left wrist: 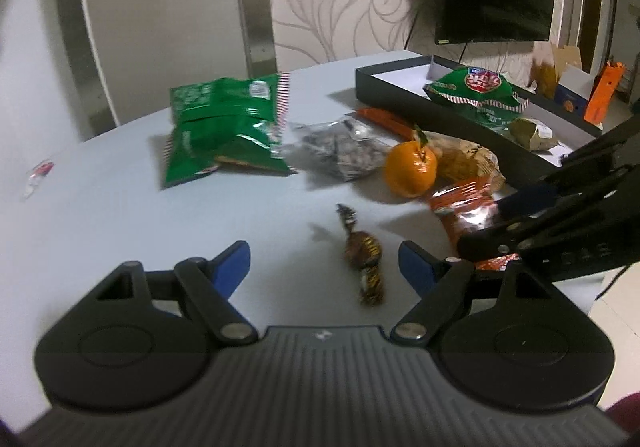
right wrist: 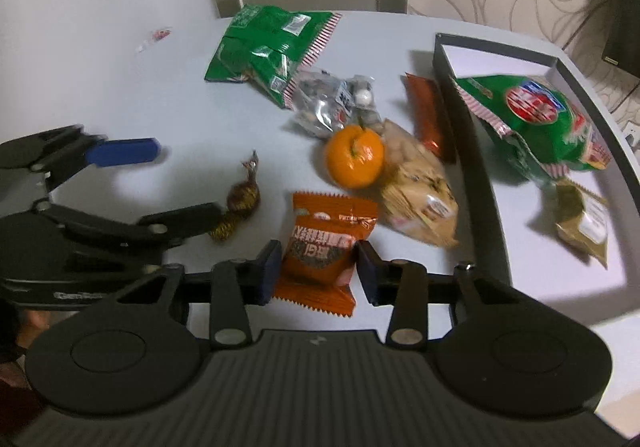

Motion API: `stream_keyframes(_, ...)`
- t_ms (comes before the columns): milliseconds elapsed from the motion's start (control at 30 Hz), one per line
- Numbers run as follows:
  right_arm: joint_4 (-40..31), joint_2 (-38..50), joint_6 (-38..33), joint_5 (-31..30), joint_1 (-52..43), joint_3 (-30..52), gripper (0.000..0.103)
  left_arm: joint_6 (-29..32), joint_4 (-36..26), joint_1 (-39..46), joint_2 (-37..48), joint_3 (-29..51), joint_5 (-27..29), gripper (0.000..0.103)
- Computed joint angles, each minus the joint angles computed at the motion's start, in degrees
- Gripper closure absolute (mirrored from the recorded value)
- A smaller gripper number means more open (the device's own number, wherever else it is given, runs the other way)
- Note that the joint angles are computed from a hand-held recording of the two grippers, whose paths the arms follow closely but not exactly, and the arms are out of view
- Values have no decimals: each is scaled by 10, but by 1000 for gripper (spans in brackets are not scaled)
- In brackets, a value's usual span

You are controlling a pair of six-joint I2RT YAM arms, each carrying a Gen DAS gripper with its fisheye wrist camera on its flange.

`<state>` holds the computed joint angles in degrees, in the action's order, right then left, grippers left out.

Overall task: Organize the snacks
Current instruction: 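Grasp orange candy packet with right gripper while left gripper grasps brown wrapped chocolate, then carry the orange packet and chocolate with both tools over the black box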

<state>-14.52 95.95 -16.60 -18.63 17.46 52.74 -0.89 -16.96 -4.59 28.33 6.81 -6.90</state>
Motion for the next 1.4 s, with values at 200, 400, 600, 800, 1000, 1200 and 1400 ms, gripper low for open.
stream_keyframes(200, -10, -3, -13, -17, -28, -4, 57, -31, 102, 0, 122, 2, 23, 36)
stream_keyframes(400, -9, -3, -25, -18, -33, -5, 57, -36, 140, -12, 169, 6, 14, 61)
stream_keyframes(600, -4, -5, -28, -11, -28, -8, 57, -37, 124, -20, 159, 8, 7, 67)
stream_keyframes(800, 6, -5, -21, -8, -22, -12, 56, -29, 118, -34, 162, 12, -10, 77)
stream_keyframes(1000, 4, -12, -42, -2, -11, -20, 59, -25, 92, -17, 141, 13, -8, 77)
stream_keyframes(1200, 2, -29, -39, -9, 0, -30, 60, -21, 71, 18, 126, 16, -8, 77)
stream_keyframes(1400, -1, -50, -29, -17, 10, -35, 60, -4, 58, 68, 110, 18, 10, 77)
